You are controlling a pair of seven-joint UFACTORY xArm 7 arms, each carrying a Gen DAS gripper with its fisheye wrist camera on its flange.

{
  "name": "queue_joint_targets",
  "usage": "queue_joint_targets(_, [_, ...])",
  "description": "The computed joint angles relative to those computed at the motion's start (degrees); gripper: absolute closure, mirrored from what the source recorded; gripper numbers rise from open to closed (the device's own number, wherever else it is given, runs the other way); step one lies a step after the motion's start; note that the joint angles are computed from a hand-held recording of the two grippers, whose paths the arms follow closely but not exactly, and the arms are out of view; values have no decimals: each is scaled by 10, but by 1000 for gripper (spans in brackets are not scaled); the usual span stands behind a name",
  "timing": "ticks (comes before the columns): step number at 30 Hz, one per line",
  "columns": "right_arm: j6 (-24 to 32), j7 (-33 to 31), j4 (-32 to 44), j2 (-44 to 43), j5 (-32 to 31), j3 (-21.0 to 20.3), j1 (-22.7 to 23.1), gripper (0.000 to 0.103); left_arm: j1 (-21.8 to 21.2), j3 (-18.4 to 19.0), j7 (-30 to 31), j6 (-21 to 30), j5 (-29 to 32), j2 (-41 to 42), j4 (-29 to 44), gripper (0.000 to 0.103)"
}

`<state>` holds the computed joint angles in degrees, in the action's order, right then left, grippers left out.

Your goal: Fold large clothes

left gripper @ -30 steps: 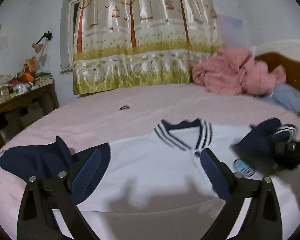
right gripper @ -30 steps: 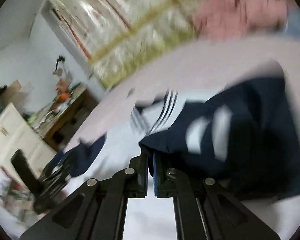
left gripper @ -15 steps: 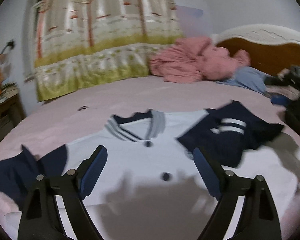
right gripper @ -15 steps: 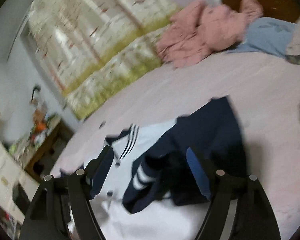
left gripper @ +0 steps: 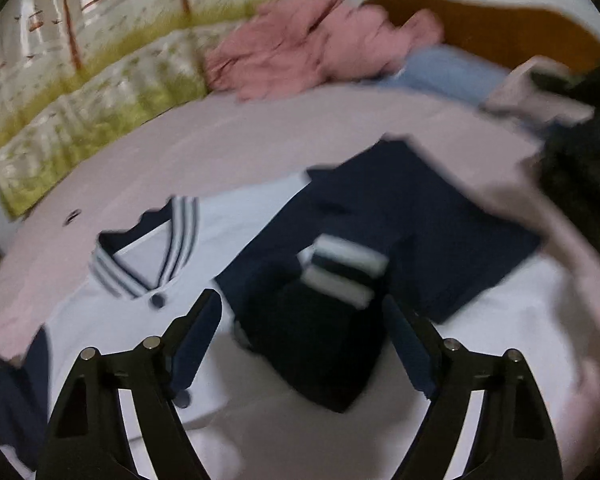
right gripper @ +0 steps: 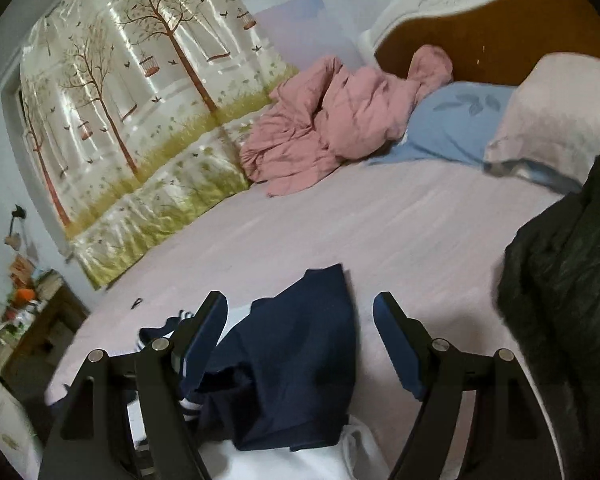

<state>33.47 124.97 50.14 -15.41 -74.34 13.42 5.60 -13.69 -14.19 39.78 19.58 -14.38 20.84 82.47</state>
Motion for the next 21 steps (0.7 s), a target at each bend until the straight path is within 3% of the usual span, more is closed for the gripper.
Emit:
queue_joint_targets(3, [34,-5,11,9,6,9,5,25,8,-7,2,37,-14,26,24,27])
queue_joint_targets(4, [36,-9,14,13,6,8,7,25,5,-4,1,48,-10,36,34,34])
queue_joint_targets(6, [33,-11,19,20,2,5,11,25,-29,27,-28,35,38,61,52,55])
queue_joint_targets(7, [33,-13,22,25,1,4,14,25,-34,32,-35,30,50,68,59,77])
queue_joint_targets(8, [33,-19,27,31,4,2,17,25,-22,19,-25,21,41,73,63,89])
queue_joint_targets(11, [38,-69,46,56,30,-6,28,28,62,-64,71,-79,-36,54,25,91])
queue_joint_targets(13, [38,-109,60,74,58,-13,38,29,84,-73,94,-145,-49,43,9,92])
queue_joint_targets(15, [41,-153,74,91,101,-20,47,29,86,-47,71,-166,-32,41,16,92])
queue_joint_targets(17, [127,-195,103,115,168,-26,76,29,69,9,29,-156,1,44,30,94])
queue_joint_targets(18, [163,-192,112,118,172,-13,73,29,67,27,19,-156,18,50,37,94])
queue_joint_targets(19, [174,-171,109,115,155,-14,79,29,59,51,0,-156,35,59,46,94])
queue_joint_targets(21, [143,-161,100,111,150,-25,82,29,53,84,-43,-133,50,84,82,94])
